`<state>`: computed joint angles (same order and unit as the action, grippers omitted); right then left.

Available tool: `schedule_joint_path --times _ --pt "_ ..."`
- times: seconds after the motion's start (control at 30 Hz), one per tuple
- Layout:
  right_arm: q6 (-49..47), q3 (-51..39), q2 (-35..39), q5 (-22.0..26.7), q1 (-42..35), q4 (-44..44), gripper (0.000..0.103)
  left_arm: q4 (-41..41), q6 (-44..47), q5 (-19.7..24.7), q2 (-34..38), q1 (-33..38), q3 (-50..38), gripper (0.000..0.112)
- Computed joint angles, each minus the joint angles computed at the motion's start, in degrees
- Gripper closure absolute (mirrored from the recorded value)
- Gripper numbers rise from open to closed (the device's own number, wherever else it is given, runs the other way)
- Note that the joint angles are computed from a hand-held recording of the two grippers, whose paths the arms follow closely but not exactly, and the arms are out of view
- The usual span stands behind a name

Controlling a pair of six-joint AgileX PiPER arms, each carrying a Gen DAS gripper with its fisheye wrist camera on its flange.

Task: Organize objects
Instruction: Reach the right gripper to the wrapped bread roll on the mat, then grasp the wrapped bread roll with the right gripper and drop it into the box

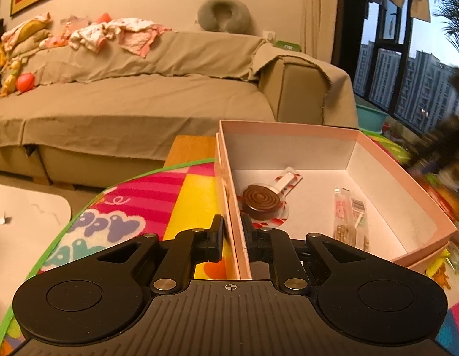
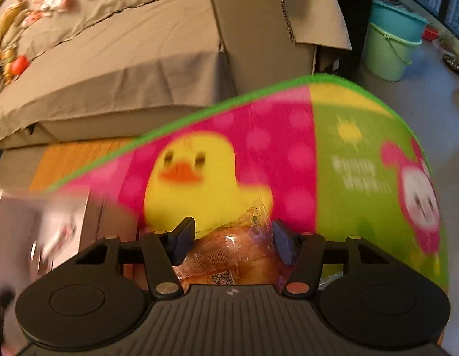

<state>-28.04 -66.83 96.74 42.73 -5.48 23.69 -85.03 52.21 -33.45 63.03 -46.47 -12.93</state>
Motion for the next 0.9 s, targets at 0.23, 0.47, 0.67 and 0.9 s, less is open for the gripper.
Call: schedule_joint_path --times 0.23,0.47,0.67,0.9 --pt "-21.0 18.2 -17.8 7.5 -10.6 8.9 0.042 -1.5 1.1 -0.7 -0.1 -0.8 -0.1 0.098" --pt "-37.1 37.1 -43.6 6.8 -17.5 8.8 0.02 -3.6 0.7 -3.0 0.0 -3.2 -0.2 0.098" --pt "-52.6 40.9 -54.9 21.9 -37.6 13.1 0.015 -5.3 0.6 -4.6 0.6 -4.9 -0.8 0.098" --pt "-54.8 45.5 -60.5 24.6 -41.9 14.0 0.021 -7.3 1.7 -6.5 1.0 -7.1 -1.3 0.098"
